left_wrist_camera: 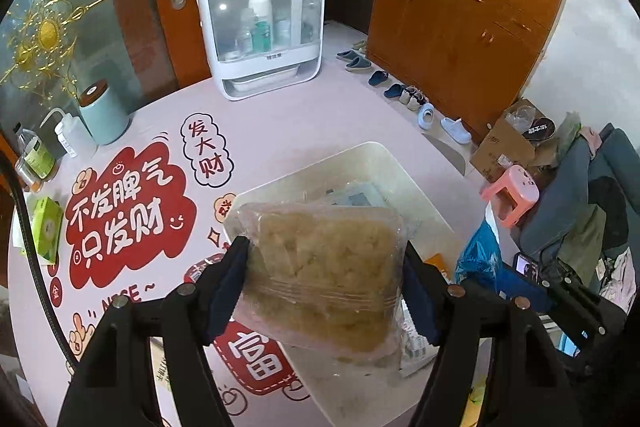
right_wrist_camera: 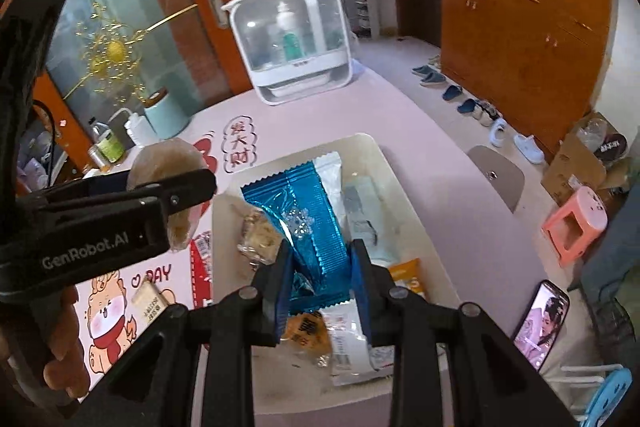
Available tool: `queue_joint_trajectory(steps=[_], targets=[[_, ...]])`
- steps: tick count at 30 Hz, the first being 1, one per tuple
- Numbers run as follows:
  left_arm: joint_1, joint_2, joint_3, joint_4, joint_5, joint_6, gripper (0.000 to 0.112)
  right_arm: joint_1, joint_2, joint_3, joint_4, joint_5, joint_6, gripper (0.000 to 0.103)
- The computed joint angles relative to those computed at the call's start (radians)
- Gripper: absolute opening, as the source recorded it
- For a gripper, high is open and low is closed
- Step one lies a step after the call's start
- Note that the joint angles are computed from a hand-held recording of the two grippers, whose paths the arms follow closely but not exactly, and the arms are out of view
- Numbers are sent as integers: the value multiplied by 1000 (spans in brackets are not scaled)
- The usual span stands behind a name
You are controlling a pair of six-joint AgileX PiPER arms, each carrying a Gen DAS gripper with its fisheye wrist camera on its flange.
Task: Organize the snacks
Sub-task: 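Lower both snacks into the white tray and open both grippers, then move both open grippers out of the tray toward the last snacks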
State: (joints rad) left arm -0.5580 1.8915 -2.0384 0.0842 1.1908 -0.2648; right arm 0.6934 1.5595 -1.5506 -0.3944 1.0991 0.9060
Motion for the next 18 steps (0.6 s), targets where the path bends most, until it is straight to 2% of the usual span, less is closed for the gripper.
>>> queue_joint_trajectory(steps=[2, 4, 6, 18], targets=[[-15, 9, -6, 31, 4, -18, 79, -19, 4, 3, 20, 9, -14, 33], [-25, 3, 15, 66, -8, -37, 89, -37, 3, 11, 44, 11, -29, 43], [-23, -8, 35, 64, -18, -35, 91, -46, -4, 27, 56, 5, -32, 58], [42, -162, 289, 51, -99, -104, 91, -31, -6, 59, 102, -22, -60, 58]])
